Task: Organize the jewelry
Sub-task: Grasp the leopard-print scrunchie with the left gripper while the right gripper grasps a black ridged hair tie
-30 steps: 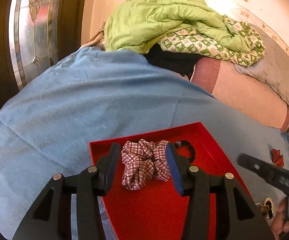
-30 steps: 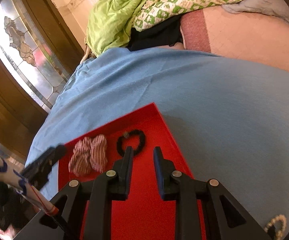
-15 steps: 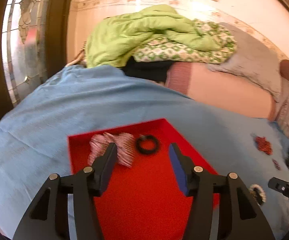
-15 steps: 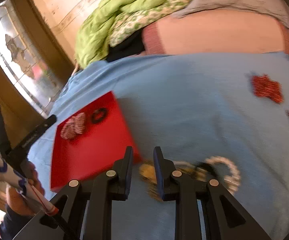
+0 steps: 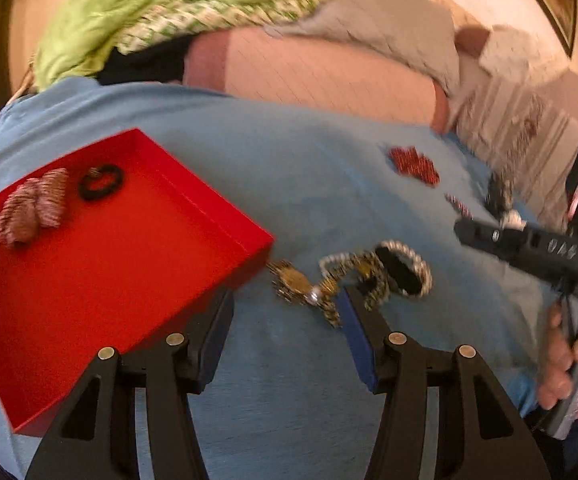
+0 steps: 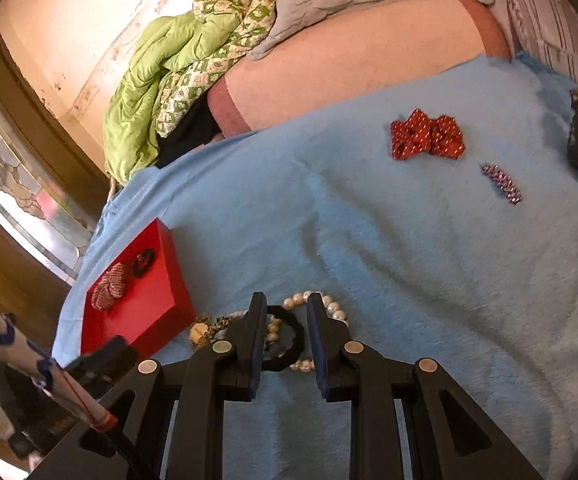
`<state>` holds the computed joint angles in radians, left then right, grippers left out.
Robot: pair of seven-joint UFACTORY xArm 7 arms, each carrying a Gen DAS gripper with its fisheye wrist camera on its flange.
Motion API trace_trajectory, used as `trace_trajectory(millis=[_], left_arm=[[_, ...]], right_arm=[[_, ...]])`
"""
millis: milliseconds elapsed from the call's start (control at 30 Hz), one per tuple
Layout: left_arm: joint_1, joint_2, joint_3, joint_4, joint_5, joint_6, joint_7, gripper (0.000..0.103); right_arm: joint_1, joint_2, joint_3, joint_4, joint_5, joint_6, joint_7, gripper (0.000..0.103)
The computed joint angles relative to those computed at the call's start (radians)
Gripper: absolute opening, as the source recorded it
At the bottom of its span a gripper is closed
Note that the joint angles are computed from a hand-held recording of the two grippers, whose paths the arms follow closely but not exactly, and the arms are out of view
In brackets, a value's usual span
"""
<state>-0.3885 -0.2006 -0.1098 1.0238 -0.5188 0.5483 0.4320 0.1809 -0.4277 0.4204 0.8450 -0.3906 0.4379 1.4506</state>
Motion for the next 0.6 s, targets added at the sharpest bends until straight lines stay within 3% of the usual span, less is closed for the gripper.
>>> trace_trajectory(millis=[300,367,500,600], left_arm=[[-0.010,0.090,-0.055,0.047,0.122,-0.010,-0.049,0.053],[-0.015,0.114,-0.059,0.065,0.123,-0.005,-0.041,0.045],[-0.017,0.137,-0.074,0.080,0.185,-0.020,-0.061,0.013],[-0.023,0.112,-0.067,0.069,0.116,-0.045,-0.007,0.013]], right_arm=[[0.009,0.003,-0.001,-0.009,0.005,-0.042,-0.022,0.022],[0.013,0.006,-0.004,-0.010,0.011,-0.051,-0.031,0.022],[0.015,0.012,-0.004,-0.009,0.016,-0.055,-0.043,0.022],[0.024,0.016,-0.009,-0.006,0.022,-0.054,-0.062,0.022]])
